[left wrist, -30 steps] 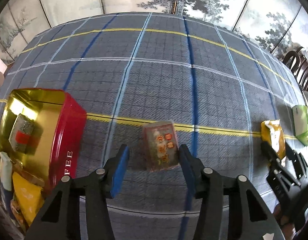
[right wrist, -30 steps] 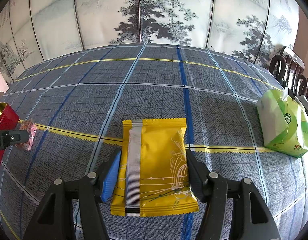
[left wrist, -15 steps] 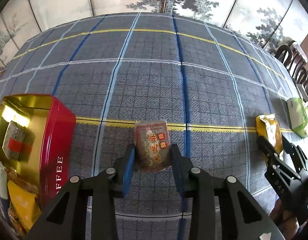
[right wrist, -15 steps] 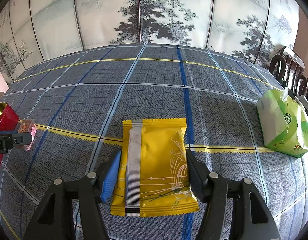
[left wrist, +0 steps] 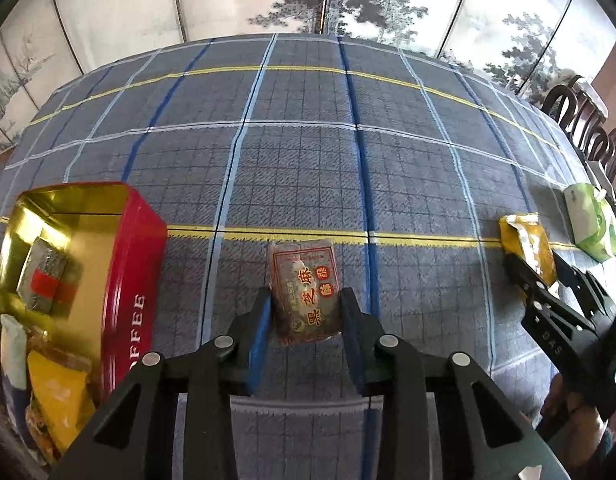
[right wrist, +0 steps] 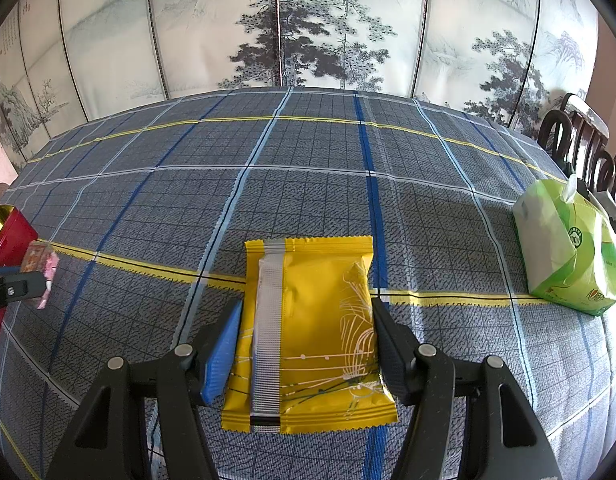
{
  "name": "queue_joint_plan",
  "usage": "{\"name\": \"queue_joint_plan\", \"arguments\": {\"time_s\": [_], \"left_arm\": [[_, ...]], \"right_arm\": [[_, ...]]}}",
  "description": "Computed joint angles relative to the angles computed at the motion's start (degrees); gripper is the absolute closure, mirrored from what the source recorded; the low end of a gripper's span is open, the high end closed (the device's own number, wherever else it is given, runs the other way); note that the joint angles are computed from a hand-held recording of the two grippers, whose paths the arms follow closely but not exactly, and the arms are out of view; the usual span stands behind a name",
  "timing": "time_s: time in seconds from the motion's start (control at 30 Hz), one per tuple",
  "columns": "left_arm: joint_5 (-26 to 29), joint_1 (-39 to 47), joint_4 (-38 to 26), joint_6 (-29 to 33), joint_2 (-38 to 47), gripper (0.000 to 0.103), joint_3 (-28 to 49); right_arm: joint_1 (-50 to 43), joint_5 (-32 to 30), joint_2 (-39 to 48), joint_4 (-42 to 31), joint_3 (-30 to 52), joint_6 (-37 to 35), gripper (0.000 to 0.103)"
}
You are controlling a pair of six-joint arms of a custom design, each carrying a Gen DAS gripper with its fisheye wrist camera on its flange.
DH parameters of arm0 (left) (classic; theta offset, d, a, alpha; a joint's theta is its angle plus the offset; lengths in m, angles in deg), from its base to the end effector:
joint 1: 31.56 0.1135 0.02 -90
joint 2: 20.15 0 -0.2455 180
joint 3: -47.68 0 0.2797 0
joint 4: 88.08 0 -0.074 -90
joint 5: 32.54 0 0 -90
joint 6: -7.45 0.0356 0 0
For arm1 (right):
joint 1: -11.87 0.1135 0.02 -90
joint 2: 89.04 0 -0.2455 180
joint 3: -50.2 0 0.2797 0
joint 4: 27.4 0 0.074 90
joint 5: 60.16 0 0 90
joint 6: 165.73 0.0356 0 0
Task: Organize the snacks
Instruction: 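Carry the brown box into the tin and open the left gripper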
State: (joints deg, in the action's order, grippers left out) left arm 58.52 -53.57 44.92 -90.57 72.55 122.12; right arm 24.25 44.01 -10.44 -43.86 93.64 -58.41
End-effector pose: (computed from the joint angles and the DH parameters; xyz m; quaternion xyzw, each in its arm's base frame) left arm 0.3178 -0.1292 0.1716 0.1209 0.9692 -0.0642 0.2046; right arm 0.2632 0.0488 0.1080 0.0809 0.9346 -0.0290 0.3452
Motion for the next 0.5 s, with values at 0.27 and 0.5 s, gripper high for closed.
{"name": "queue_joint_plan", "arguments": {"time_s": [0.27, 0.5], "left_arm": [[0.9, -0.1, -3.0, 0.2, -7.1, 0.074, -2.3], [1.5, 2.1, -6.7, 3.1, -14.3, 0.074, -3.1]], "right_arm": [[-0.1, -0.1, 0.0, 0.0, 0.0, -0.1, 0.039], [-0.1, -0.1, -0.1, -0.1, 0.0, -0.1, 0.039]]}}
